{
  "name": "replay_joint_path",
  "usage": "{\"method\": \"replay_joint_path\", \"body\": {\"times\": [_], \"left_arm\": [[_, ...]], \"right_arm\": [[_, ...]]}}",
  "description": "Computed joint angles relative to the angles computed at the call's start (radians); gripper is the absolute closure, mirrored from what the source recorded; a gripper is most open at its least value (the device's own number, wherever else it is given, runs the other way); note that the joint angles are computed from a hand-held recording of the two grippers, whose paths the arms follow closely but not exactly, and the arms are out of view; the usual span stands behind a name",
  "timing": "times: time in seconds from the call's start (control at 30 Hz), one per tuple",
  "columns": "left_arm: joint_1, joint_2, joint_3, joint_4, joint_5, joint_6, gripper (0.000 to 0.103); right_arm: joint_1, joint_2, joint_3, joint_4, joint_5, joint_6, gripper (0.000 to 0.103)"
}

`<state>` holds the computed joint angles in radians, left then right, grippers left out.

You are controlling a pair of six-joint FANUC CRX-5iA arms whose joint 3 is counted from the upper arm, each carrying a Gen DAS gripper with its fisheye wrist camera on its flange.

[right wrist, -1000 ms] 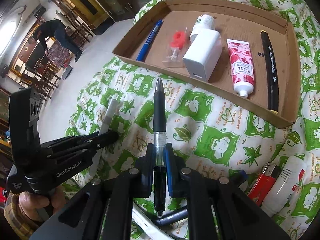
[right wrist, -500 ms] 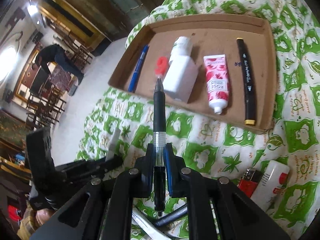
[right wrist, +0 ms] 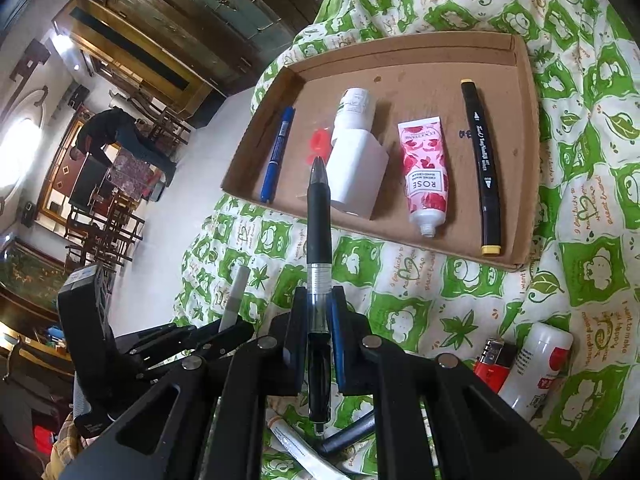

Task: Organize rigid objects
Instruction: 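Carry the white marker with the left gripper while the right carries the pen over the tray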

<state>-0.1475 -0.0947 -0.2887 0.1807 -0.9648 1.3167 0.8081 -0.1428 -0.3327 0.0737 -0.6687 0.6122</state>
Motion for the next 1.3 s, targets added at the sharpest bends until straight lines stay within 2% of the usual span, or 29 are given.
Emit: {"method": "replay_joint_path", "body": {"times": [0.23,0.4,0.6,0.8,1.07,1.3], "left_arm": [[-0.029,0.035,0.067,-0.022,-0.036,-0.019,0.092],[0.002,0.027,0.077,0.013,-0.055,-0.072,0.092],[0.023,0.063,0.146,0.046,-0.075,-0.116,0.092],[0.024,0.161,0.271,0.039,-0.095,-0.124,0.091],[0.016,0.338,0.448,0.039,-0.131,-0.057,0.092],[0.000,0.427,0.530,0.018,-0.138,-0.024,0.092]], "right_arm": [[-0.011,-0.005,-0.002,0.002,0.000,-0.009,0.093],[-0.036,-0.032,-0.024,0.025,0.014,-0.048,0.093],[-0.070,-0.056,-0.045,0.062,0.032,-0.099,0.093],[-0.098,-0.039,-0.027,0.050,0.030,-0.092,0.093],[-0.133,-0.012,0.010,0.008,0.012,-0.036,0.093],[-0.208,0.098,0.133,-0.047,-0.051,0.074,0.093]]}}
